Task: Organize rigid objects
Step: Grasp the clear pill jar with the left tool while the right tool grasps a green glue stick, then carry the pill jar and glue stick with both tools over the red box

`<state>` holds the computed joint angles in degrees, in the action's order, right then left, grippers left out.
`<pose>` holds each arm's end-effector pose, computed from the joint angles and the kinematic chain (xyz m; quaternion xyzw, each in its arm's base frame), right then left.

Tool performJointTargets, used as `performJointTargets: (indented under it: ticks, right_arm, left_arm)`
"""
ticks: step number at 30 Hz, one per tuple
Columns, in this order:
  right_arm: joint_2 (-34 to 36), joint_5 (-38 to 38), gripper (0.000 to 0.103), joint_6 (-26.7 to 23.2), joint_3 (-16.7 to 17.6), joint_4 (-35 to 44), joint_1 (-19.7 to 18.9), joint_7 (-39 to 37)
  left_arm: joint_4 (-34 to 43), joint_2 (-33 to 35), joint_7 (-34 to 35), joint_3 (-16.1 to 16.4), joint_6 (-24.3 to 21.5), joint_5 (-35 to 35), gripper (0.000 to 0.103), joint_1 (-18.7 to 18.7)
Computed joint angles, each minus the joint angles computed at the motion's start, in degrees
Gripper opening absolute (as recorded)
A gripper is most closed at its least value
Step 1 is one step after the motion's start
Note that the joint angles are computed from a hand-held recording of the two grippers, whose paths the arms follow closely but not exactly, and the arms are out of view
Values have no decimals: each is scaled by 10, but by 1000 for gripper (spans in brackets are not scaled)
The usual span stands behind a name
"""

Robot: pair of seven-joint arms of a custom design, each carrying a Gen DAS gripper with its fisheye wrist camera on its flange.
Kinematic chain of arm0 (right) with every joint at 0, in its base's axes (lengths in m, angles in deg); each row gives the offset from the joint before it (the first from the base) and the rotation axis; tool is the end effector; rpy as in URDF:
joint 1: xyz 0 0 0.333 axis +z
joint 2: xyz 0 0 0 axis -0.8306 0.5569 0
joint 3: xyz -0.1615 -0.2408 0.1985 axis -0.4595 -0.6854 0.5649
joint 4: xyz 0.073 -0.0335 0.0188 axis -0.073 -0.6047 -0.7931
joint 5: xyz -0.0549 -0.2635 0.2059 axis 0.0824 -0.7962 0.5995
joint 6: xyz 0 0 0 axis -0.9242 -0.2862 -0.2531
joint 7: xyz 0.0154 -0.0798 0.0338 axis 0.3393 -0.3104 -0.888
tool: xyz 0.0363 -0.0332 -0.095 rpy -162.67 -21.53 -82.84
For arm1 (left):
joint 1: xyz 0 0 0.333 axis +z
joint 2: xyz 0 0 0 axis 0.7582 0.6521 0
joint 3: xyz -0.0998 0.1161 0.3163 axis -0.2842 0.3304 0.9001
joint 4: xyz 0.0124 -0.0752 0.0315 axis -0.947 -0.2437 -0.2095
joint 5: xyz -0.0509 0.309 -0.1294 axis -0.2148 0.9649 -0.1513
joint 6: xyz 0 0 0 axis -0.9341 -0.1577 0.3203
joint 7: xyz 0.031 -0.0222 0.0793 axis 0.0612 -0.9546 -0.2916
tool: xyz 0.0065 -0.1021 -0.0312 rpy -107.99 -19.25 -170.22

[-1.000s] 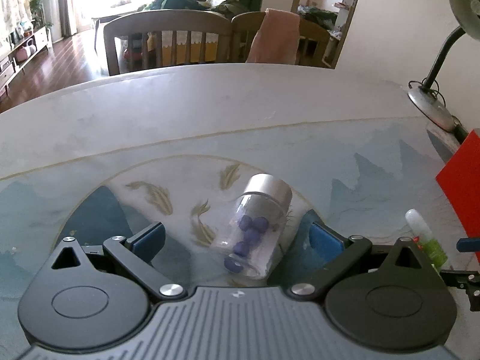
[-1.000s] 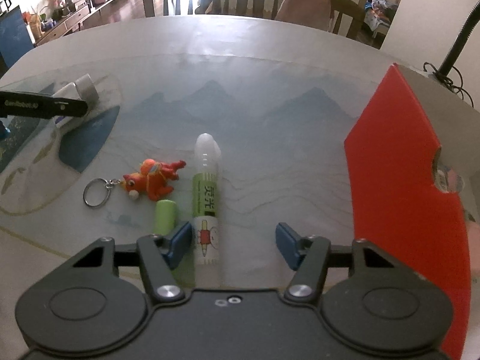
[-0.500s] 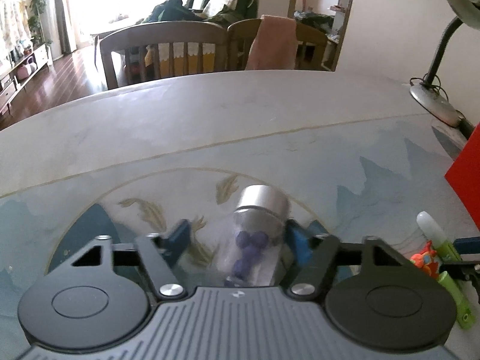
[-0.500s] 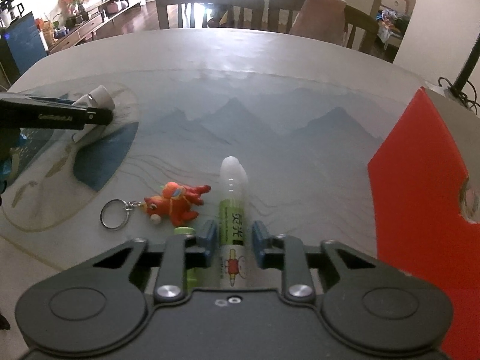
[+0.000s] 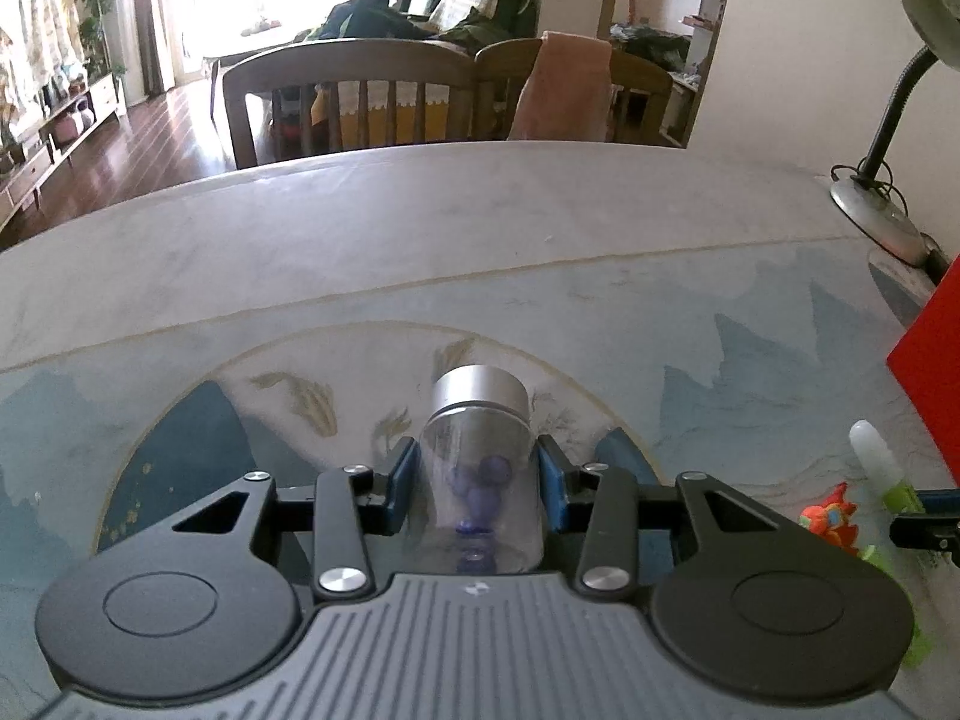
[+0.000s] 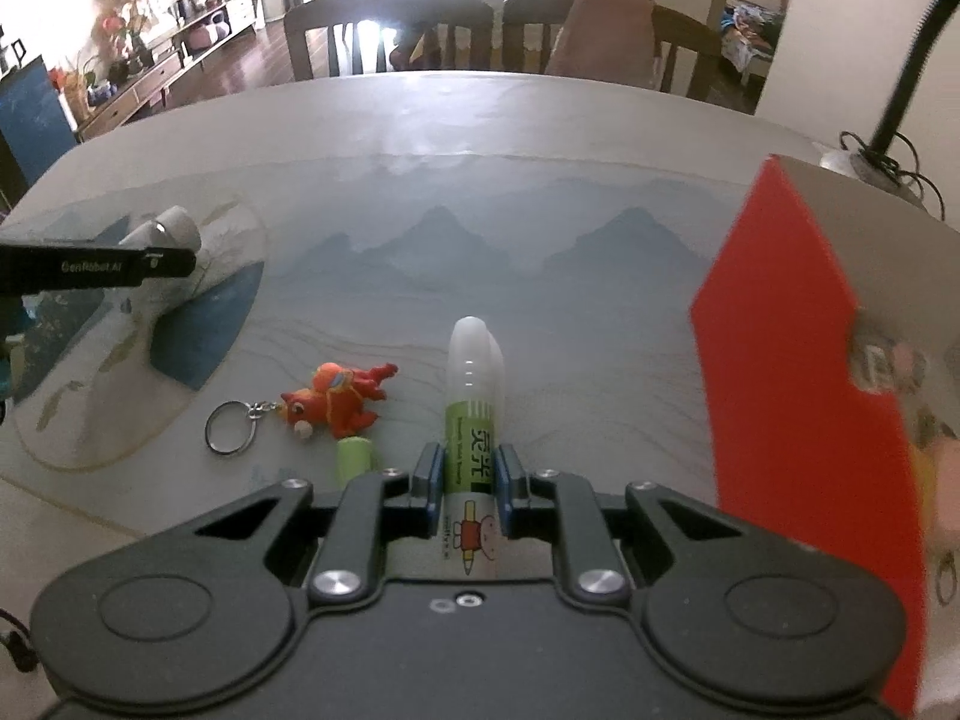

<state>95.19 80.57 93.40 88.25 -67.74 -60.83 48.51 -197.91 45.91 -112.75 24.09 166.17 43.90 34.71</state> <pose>0.6882 0.0620 0.3101 -0.8149 0.5069 -0.1442 0.2415 0.5207 -0.1756 0.3168 -0.8156 0.4395 -0.1226 0.3558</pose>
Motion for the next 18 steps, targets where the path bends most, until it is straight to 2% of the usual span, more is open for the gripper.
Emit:
performJointTargets:
  ticks: [6,10,18]
  right_arm:
    - [-38,43,16,10,55,-47,-58,-39]
    - [-67,89,16,-1,88,-75,-96,-80]
    - [-128,195,16,-41,108,-109,-132,-166]
  left_arm:
    - [-10,-19,-7,-10,-9,-12,41,-12]
    - [-19,-37,-11,-21,-9,-21,41,-19]
    - [-8,-64,18,-46,-35,-68,41,-45]
